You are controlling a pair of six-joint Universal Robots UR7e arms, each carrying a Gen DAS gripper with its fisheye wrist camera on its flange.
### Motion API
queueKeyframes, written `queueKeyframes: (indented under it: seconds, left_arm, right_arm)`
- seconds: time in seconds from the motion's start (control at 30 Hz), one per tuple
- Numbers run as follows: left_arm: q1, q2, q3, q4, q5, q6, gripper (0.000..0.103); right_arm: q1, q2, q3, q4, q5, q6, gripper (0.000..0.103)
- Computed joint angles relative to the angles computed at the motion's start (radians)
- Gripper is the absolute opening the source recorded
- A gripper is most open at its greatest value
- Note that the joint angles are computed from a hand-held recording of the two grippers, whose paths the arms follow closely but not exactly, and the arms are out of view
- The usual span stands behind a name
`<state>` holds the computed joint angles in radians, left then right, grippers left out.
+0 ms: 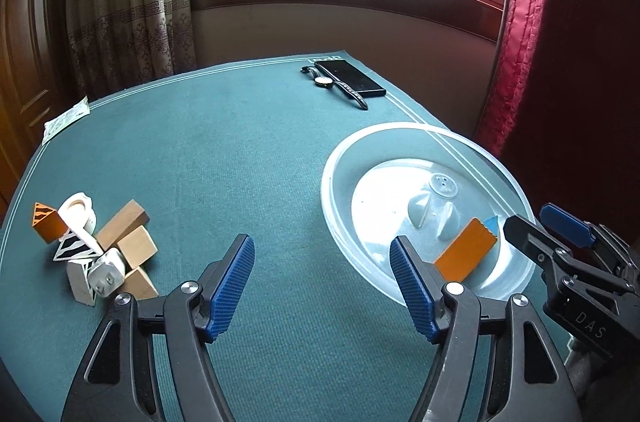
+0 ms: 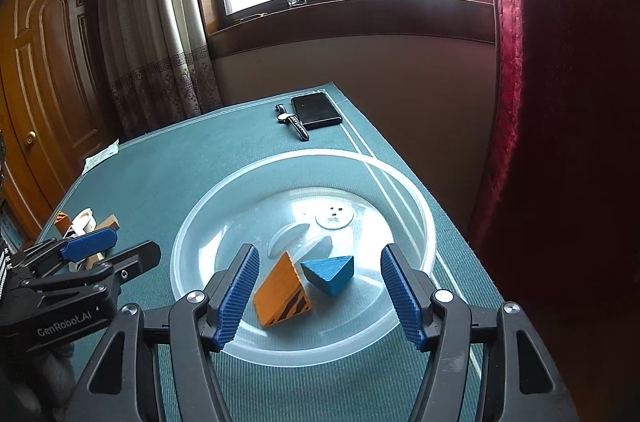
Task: Organize rigid objects
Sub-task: 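Carry both triangles to the clear lid and release them inside, then move the left tool back to the pile and grasp another orange striped triangle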
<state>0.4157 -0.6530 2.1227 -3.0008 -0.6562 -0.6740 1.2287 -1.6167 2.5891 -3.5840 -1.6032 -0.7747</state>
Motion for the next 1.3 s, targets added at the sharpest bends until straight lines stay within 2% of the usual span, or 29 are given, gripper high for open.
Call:
queueKeyframes:
  seconds: [0.3,0.63,0.8,1.1,1.2,1.3]
  left_arm:
    - [-0.001,-0.097,0.088,0.082,0.075,-0.133,0.077]
    - [0.029,-0.250,0.181,0.264,0.153,-0.346,0.081]
    - [0.045,-0.320,0.223,0.345,0.182,-0.434,0.081]
    - [0.088,-0.458,0.285,0.572,0.218,-0.621,0.081]
    - [0.111,-0.492,0.286,0.620,0.238,-0.645,0.081]
    - [0.136,-0.510,0.278,0.617,0.253,-0.622,0.081]
  right_arm:
    - [0.021,0.023,0.040,-0.063,0.014,-0.061,0.069]
    - [0.053,0.054,0.083,-0.100,0.022,-0.116,0.078]
    - [0.076,0.068,0.100,-0.096,0.014,-0.132,0.079]
    - [0.135,0.091,0.112,-0.005,-0.022,-0.134,0.079]
    - [0.164,0.112,0.101,0.039,-0.051,-0.123,0.079]
    - [0.191,0.120,0.085,0.100,-0.072,-0.109,0.079]
